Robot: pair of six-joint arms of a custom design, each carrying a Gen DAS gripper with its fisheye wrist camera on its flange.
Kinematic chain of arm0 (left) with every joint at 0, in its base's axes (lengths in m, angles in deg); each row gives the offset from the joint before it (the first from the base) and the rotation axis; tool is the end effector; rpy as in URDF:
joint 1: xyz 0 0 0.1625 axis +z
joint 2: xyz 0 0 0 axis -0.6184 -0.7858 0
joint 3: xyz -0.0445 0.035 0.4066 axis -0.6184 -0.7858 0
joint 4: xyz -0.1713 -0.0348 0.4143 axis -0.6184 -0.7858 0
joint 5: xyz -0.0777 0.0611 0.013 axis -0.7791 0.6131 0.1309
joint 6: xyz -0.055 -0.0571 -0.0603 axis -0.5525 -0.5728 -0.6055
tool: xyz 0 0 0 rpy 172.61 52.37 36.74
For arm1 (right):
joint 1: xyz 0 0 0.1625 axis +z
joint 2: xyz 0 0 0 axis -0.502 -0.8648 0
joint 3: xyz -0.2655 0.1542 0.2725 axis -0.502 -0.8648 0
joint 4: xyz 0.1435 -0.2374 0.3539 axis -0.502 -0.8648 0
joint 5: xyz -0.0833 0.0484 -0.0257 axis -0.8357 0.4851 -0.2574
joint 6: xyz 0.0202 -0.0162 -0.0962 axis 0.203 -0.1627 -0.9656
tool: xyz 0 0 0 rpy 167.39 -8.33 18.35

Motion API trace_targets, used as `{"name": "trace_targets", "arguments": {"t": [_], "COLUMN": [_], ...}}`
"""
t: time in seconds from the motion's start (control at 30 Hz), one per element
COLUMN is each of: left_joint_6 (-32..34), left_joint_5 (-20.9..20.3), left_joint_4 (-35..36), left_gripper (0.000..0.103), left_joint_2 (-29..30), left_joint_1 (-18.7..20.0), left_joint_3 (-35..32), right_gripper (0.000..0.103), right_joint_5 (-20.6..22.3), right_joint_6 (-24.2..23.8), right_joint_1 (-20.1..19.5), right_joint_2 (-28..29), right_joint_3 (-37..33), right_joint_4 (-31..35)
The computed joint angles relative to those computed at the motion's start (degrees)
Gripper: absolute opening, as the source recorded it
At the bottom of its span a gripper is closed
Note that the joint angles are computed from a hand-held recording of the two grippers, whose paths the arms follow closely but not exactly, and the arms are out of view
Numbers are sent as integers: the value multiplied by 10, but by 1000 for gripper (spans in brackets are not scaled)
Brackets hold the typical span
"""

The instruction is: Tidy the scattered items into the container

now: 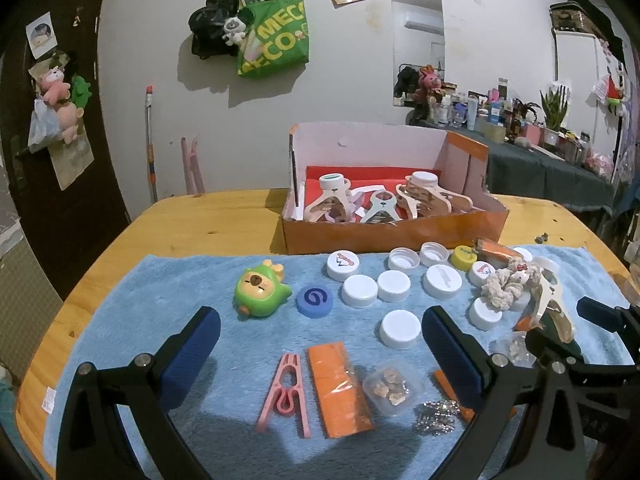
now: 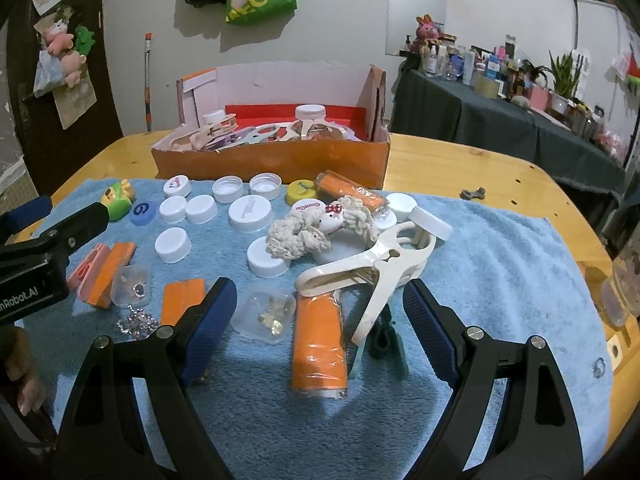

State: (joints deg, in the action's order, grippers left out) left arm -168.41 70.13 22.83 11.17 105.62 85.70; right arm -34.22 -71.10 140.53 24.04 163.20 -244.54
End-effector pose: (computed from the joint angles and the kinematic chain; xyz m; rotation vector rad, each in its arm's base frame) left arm -0.0082 -0.5858 0.2761 0.1493 1.9410 -1.1907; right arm 0.3258 -0.6457 -0.0907 0.7597 -2.2928 0.8767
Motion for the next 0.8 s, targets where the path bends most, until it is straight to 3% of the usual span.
{"name": "trace_targets", "arguments": {"t": [0.8], "left_joint_6": [-21], "left_joint_5": [-1], "left_joint_4": [25], "left_gripper": [103], "left_joint_2": [12], "left_joint_1": [4], "left_joint_3": [-13], "right_gripper": [85], "right_joint_5": [-10], "right_joint_6": [3], "right_joint_1": [-1], "right_joint_2": [3], "right_joint_3": [-6], "right_joint_4": [6]}}
